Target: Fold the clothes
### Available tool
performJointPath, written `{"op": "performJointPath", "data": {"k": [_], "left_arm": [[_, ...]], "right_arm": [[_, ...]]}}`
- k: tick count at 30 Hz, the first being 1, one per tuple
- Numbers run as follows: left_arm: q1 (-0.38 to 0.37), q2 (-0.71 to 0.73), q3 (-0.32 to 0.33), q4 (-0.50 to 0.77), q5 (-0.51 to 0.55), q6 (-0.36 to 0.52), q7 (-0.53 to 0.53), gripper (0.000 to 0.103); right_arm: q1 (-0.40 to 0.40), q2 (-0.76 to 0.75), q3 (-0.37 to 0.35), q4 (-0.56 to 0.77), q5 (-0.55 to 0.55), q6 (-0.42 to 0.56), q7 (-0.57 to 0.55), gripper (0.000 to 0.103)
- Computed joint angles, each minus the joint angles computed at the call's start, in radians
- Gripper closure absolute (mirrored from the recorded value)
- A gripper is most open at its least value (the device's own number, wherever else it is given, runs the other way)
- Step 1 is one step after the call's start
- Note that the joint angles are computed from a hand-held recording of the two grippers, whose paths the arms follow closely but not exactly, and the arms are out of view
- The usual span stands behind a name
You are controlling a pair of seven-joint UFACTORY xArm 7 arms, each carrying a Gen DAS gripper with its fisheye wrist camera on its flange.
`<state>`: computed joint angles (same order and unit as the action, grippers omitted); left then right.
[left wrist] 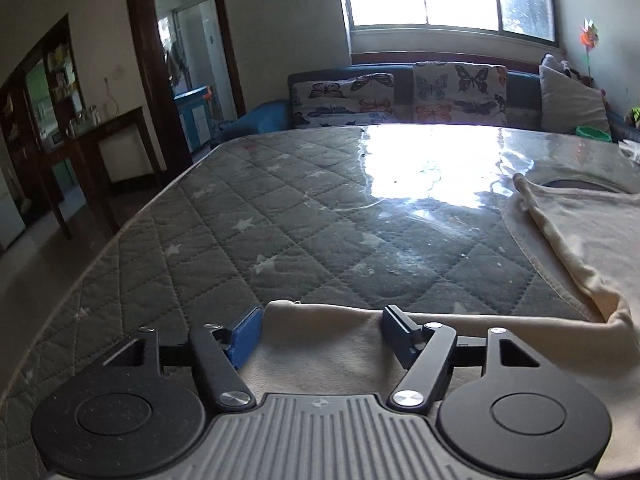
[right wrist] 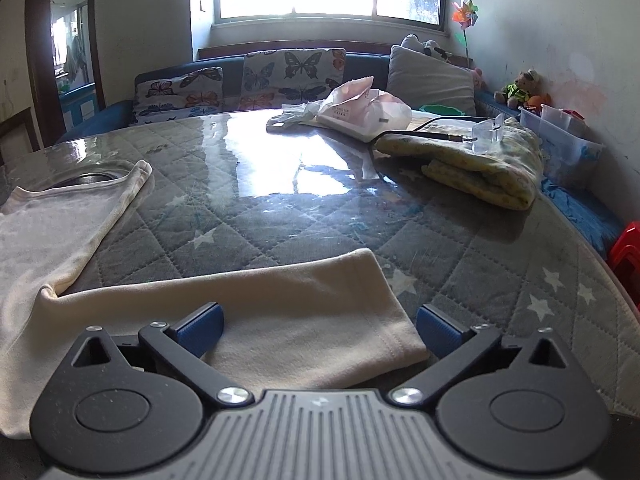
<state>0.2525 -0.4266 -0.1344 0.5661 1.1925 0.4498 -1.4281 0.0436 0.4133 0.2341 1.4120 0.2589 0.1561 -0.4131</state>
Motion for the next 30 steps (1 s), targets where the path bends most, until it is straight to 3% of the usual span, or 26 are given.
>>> {"op": "performJointPath", "data": {"k": [6,11,14,23,30], "left_arm": [[-0.020,-0.054,-0.016,-0.007,-0.090,0.026,0.056,0.030],[-0.042,-0.116,-0.092,-0.001,-0.118,0.029,0.041,0.008],[-0.068,-0.109,-0.131,0.027,-0.149,0.017,0.046,0.000],[-0.138,0.046,-0.192,0.147,-0.214,-0.085,0.065,0.000],[-0.255,0.197,-0.163,0.266,-0.259,-0.051,0.131,0.000]], "right_arm": [[-0.004,-0.001,0.005,0.000,0.005,0.003,-0.002,0.000],[-0.005,-0.001,0.006,0.001,0.009,0.005,-0.004,0.000],[-0.003,0.000,0.005,0.002,0.010,0.006,-0.003,0.000],[-0.011,0.003,0.013,0.006,0.022,0.010,-0.012,0.000],[-0.007,0.003,0.009,0.007,0.023,0.009,-0.012,0.000]]}}
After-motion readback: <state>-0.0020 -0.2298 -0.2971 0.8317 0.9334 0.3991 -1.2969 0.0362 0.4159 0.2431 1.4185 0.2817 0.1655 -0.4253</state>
